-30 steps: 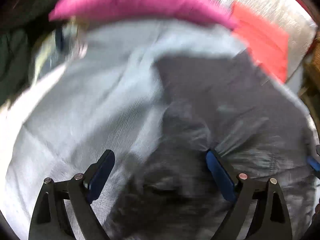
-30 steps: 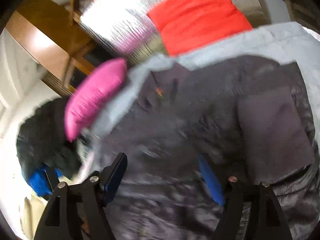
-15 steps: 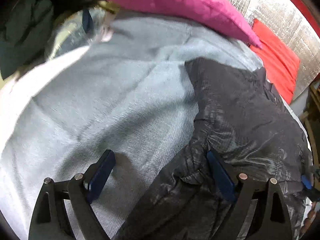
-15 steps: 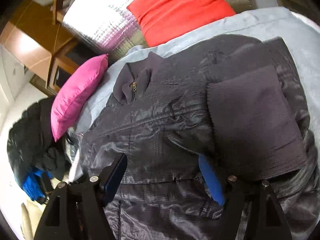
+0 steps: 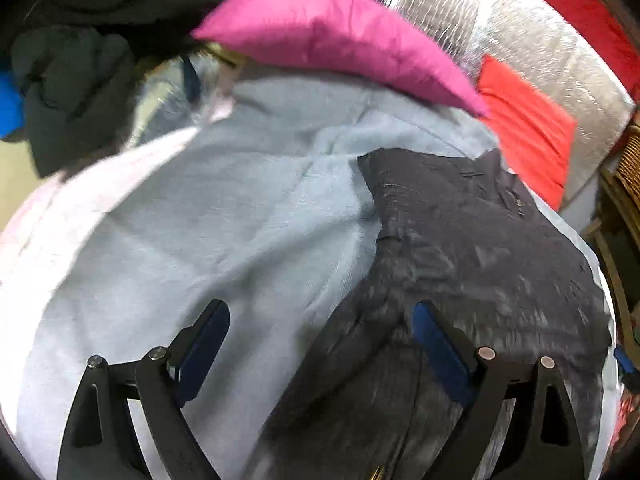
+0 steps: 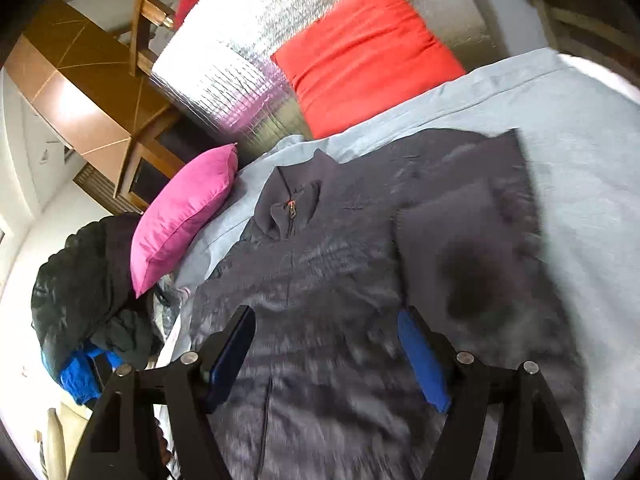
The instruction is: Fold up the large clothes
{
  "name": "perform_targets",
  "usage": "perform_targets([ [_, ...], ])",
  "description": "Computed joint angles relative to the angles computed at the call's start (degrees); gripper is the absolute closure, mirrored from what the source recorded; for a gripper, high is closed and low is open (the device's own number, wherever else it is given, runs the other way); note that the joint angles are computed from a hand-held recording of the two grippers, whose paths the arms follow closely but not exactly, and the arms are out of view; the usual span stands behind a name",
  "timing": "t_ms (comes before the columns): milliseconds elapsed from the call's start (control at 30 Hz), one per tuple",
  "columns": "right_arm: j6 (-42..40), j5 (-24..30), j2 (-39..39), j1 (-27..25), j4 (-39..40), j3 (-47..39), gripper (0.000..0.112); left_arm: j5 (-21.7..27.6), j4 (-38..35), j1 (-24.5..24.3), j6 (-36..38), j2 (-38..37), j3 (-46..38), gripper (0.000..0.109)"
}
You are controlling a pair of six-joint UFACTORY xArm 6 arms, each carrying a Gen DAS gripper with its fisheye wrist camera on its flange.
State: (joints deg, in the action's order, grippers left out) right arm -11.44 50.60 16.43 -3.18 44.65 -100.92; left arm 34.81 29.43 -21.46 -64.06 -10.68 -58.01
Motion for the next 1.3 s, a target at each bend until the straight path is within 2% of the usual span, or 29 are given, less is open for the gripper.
perform_targets([
  [67, -1.8, -1.1, -6.1, -1.7, -0.2, 7.1, 0.035, -0.5, -0.3, -0.4, 0.5, -5.8, 5.4, 0.015],
  [167, -3.3, -0.9, -17.5, -5.5, -1.6, 20.2, 0.035, 1.6, -3.3, -2.6, 2.5, -14.7, 12.7, 0.015],
  [367, -5.3, 9.1, -35.7, -14.0, -4.4, 39.5, 0.035, 8.5, -10.0, -11.0, 5.6, -30.4, 24.3, 0.015],
  [433, -6.3, 12.8, -41.5, -16.5, -3.9, 45.6, 0.035, 9.8, -10.4, -13.3, 4.2, -33.5, 26.7, 0.015],
  [567, -7.1, 16.1, -48.6, -20.4, 0.2, 53.7, 0.035, 11.1, -10.7, -18.4, -1.3, -37.8, 30.5, 0.015],
  [633, -7.2, 16.0, -50.8, -21.5, 2.7, 56.1, 0.035, 11.0, -10.9, -19.7, -1.7, -37.7, 30.9, 0.015],
  [767, -8.6, 19.5, -52.3, -23.1, 6.7, 57.2, 0.035, 10.1, -10.7, -21.7, -4.4, -39.5, 33.0, 0.015],
  [867, -8.8, 18.6, -52.3, -22.3, 6.1, 58.1, 0.039, 9.6, -11.6, -22.3, -5.1, -40.1, 34.1, 0.016],
  [967, -8.6, 18.5, -53.0, -22.5, 6.7, 58.7, 0.05, 8.1, -11.7, -22.7, -5.4, -41.4, 35.2, 0.03],
  [1033, -8.4, 17.5, -54.6, -21.3, 3.9, 59.3, 0.065, 8.3, -11.5, -22.8, -5.7, -41.6, 35.4, 0.032],
  [1100, -8.3, 17.3, -54.7, -20.6, 2.0, 59.5, 0.07, 8.5, -11.6, -23.0, -6.3, -41.0, 35.2, 0.032],
  [1233, -8.1, 16.8, -54.4, -20.3, 1.4, 59.5, 0.071, 8.1, -11.4, -23.2, -6.5, -39.7, 34.6, 0.031],
  [1300, -8.5, 16.9, -54.1, -20.4, 1.7, 59.7, 0.065, 7.4, -12.1, -23.0, -6.5, -39.6, 34.7, 0.028],
])
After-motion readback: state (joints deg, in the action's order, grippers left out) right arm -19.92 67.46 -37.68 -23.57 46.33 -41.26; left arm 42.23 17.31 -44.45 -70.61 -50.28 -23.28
